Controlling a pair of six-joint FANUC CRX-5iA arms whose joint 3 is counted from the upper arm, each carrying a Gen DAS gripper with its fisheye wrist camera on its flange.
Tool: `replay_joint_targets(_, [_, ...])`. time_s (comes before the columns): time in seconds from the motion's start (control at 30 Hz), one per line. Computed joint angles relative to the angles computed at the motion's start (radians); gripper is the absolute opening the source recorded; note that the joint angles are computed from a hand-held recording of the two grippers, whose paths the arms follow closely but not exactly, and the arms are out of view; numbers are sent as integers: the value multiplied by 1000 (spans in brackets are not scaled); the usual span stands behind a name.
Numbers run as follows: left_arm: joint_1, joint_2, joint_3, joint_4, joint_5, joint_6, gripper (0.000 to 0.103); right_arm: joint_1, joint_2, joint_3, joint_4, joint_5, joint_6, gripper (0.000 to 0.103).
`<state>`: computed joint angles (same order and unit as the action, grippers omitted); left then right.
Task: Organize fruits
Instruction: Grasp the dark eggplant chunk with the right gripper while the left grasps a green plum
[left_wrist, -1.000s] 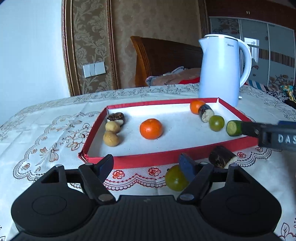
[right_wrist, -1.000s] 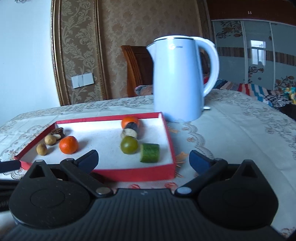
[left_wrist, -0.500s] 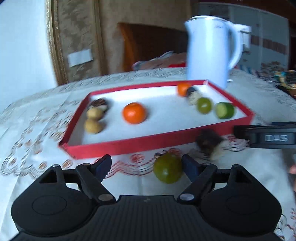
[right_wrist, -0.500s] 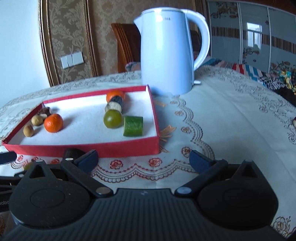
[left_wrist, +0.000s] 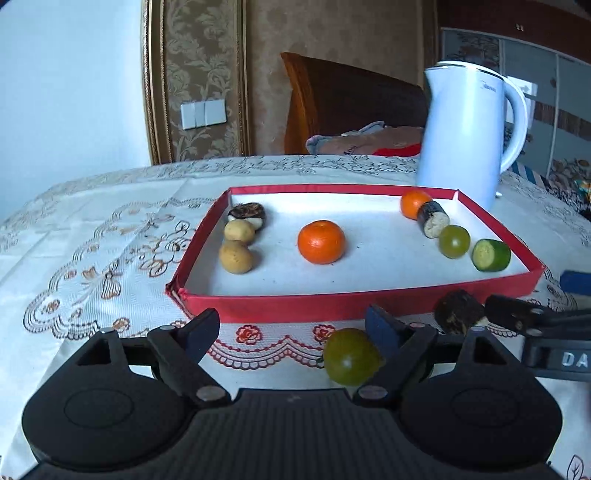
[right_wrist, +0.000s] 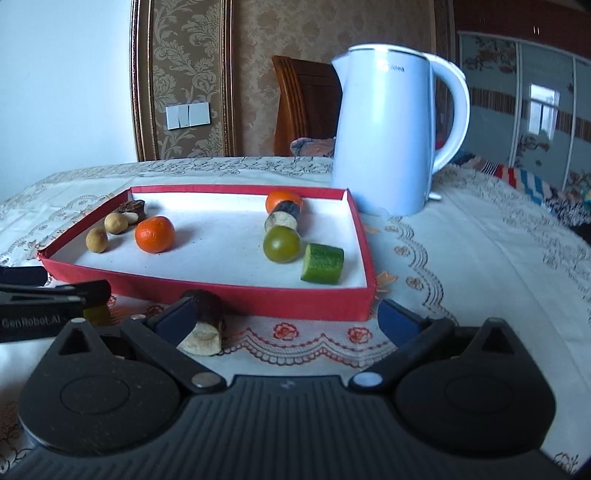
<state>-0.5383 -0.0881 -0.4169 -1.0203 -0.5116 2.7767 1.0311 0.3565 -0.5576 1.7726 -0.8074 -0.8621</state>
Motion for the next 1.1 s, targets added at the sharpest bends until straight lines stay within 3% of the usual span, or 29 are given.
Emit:
replay_joint_targets(0.1, [-9,4,1,-4,3,-16,87,18,-2,9,-21,-8,21,103])
replay_joint_targets(0.2, [40,2,-9,87,59,-120,88,44,18,27,-69,-53,69,103])
replay_joint_targets(0.43, [-63,26,31,-85,-128,116,89,16,26,51,-43,8,77,103])
replay_joint_targets(0.6, [-15,12,18,-31,-67,59,89,1,6,25,37,14,-3,103])
replay_joint_targets(0.7, [-25,15,21,-45,-84,72,89,9,10,32,-16,16,20,103])
replay_joint_targets(0.87, [-39,23,32,-67,-139,129,89,-20,-1,26,37,91,-2,103])
replay_joint_targets(1.1, [-30,21,32,-62,-147,135,89,26,61,118,-135,66,205,103])
